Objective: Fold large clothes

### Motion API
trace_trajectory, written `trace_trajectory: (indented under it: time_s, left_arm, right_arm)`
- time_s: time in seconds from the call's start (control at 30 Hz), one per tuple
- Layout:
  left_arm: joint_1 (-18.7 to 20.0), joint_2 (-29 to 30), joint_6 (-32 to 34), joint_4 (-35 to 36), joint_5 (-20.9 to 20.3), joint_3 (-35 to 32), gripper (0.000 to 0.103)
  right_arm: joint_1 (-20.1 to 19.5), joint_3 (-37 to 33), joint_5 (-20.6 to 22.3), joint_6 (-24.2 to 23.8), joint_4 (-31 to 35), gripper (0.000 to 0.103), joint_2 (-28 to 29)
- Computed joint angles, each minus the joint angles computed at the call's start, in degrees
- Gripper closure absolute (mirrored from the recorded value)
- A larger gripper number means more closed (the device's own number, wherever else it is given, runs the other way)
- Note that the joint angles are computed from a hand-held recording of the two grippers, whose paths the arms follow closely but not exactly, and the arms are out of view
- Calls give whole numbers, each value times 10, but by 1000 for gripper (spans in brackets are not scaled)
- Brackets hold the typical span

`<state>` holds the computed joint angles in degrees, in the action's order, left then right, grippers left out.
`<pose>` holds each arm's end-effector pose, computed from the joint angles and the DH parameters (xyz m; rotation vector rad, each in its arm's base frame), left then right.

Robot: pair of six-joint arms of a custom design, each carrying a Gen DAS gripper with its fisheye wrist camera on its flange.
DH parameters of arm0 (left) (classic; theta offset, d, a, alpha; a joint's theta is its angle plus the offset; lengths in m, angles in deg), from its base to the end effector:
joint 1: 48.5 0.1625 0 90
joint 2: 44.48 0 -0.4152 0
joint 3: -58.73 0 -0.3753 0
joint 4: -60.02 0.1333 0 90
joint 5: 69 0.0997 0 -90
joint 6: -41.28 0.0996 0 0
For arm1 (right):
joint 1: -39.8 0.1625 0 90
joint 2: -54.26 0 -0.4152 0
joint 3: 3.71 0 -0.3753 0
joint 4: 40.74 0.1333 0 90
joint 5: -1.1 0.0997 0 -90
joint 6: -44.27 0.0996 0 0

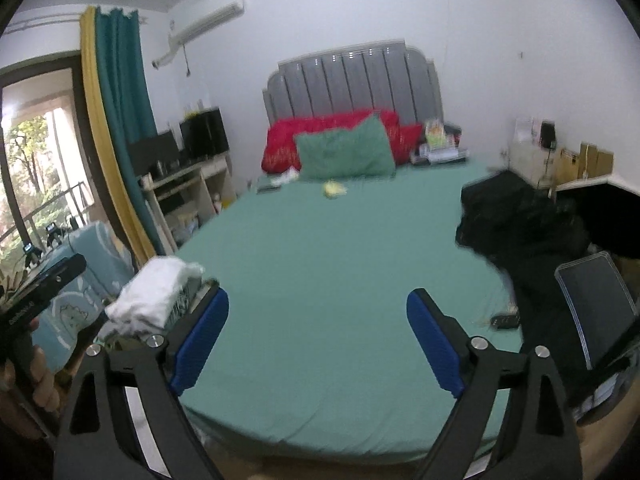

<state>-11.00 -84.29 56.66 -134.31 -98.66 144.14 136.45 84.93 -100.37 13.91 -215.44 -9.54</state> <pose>-0.4020 -0.5856 0.2198 0.5797 2.0447 -1.4512 0.1890 -0.6408 0.4146 0.6374 -2.3468 1.3178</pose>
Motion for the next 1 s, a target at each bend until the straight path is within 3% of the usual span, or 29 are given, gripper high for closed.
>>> trace_trajectory:
  time_s: [0.17,0.37,1.0]
  left_arm:
    - [-8,-1,29,-39,-19,-6,28]
    - [8,6,33,-61,-21,-11,28]
    - [61,29,1,-6,-38,-36,28]
  right_arm:
    - [12,13,17,-19,-51,9,-13]
    - [10,0,25,-37,-101,6,20]
    - [-11,-31,-4,-27,-39,6,74]
